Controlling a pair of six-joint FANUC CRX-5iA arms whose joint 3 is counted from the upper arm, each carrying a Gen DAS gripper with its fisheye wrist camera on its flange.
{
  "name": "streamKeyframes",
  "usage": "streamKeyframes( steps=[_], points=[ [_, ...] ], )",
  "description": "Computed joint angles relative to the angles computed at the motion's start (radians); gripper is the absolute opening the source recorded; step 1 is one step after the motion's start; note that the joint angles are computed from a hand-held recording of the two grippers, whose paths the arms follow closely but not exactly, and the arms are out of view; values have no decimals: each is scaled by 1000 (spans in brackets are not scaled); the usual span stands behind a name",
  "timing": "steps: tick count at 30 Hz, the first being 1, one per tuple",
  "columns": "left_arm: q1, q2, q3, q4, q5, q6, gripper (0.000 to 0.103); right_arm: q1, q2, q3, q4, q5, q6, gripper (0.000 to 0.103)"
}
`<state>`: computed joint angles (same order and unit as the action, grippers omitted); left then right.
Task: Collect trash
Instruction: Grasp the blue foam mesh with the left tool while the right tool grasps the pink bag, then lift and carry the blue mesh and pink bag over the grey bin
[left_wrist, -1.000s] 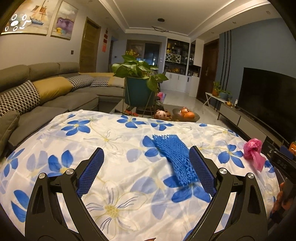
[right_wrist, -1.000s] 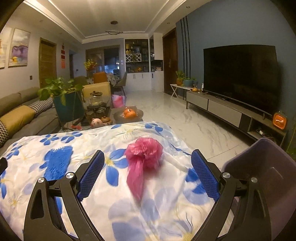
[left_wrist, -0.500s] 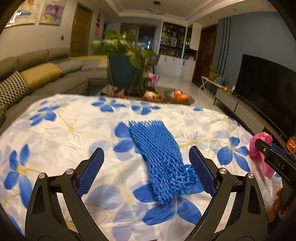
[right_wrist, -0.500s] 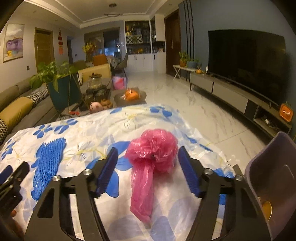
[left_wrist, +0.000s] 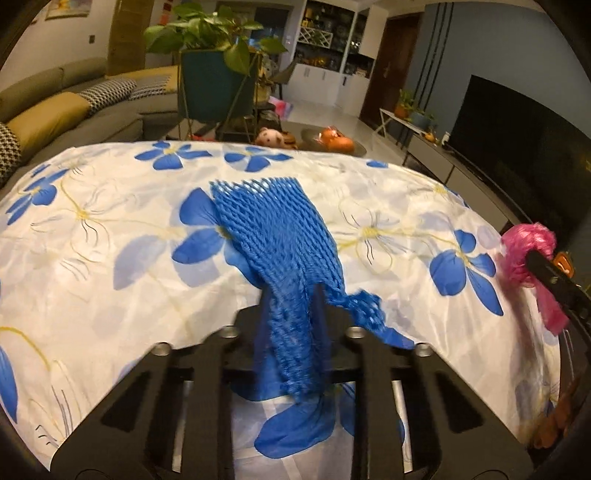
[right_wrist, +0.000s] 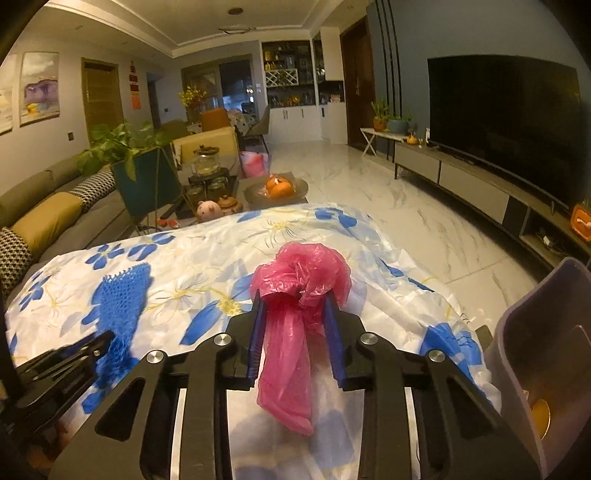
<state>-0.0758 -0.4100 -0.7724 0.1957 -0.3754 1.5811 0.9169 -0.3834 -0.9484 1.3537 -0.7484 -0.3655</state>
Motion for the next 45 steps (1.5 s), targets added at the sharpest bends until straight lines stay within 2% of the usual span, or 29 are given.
streamKeyframes(
  steps=[3,8,10,20,24,29,36,39,45],
  points=[
    [9,-6,-35,98,19,-92,4,39,-22,-17,14,-34,-6,30],
    [13,-61,-88,176,51,-159,3,124,-80,-50,-3,-99,0,30],
    [18,-114,-112,187,53,-164,3,161,-101,-60,-7,-133,-1,30],
    [25,-395,-171,85,-18,-81,2,389,-221,-104,-39,-365,-23,31],
    [26,-501,-183,83,-60,-88,2,517,-263,-120,-61,-502,-32,30],
    [-3,-579,-178,73,-97,-80,2,656,-308,-131,-86,-661,-56,31],
    [-146,-569,-99,-122,-119,109,2,822,-377,-152,-121,-861,-75,31],
    [-216,-551,-63,-216,-121,200,2,922,-405,-162,-147,-978,-95,31],
    [-457,-448,78,-565,-170,542,2,1053,-454,-177,-172,-1141,-119,31]
  ],
)
